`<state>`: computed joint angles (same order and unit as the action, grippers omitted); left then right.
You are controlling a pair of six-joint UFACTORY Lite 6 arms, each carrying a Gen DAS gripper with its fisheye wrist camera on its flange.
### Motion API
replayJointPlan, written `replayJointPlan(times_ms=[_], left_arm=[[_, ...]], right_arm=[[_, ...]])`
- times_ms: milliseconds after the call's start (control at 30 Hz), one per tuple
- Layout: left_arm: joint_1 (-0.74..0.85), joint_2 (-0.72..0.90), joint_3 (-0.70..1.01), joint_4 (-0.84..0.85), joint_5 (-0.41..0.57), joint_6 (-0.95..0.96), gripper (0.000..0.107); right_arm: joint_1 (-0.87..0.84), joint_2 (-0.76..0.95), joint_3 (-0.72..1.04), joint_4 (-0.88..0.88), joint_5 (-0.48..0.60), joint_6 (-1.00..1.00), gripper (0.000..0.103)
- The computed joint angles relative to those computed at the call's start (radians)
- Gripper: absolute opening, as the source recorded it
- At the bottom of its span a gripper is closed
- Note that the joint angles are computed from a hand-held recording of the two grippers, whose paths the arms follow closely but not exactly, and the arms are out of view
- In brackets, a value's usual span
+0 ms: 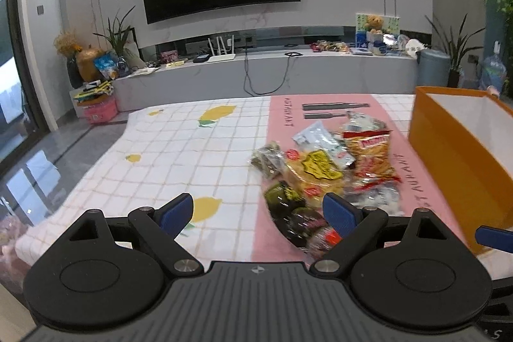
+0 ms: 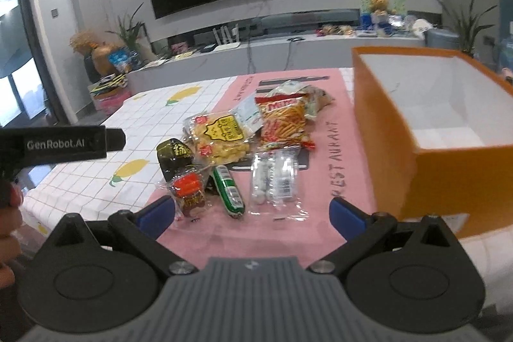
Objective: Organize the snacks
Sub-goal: 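Grasp the clear pack of white balls with the right gripper while the left grasps the brown red-labelled packet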
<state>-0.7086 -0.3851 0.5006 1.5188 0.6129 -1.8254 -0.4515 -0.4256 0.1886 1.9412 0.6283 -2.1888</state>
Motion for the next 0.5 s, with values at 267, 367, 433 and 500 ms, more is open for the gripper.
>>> replayJointPlan(times_ms=[267,367,433,500], left_arm=[[0.178,0.133,0.06,0.082,-0.197,-0.049,0.103],[0.175,0.128,0.043,0.08,-0.206,-0.041,0.103],[0.167,0.117,0.037,0.057,-0.206,-0.011,0.103],[0.151,0.096,0.025,0.07,-0.197,-0.012,0.103]], right_arm=[[0.215,0.494,0.341,0.414,-0.112,-0.296,0.087],[0.259,0.625,0.469,0.484,-0.164,-0.327,0.087],[0.279,0.692,0.534,0.525,-0.196,-0.347,0.087],[0.288,0.748,0.589,0.506,-0.222,-0.307,0.087]])
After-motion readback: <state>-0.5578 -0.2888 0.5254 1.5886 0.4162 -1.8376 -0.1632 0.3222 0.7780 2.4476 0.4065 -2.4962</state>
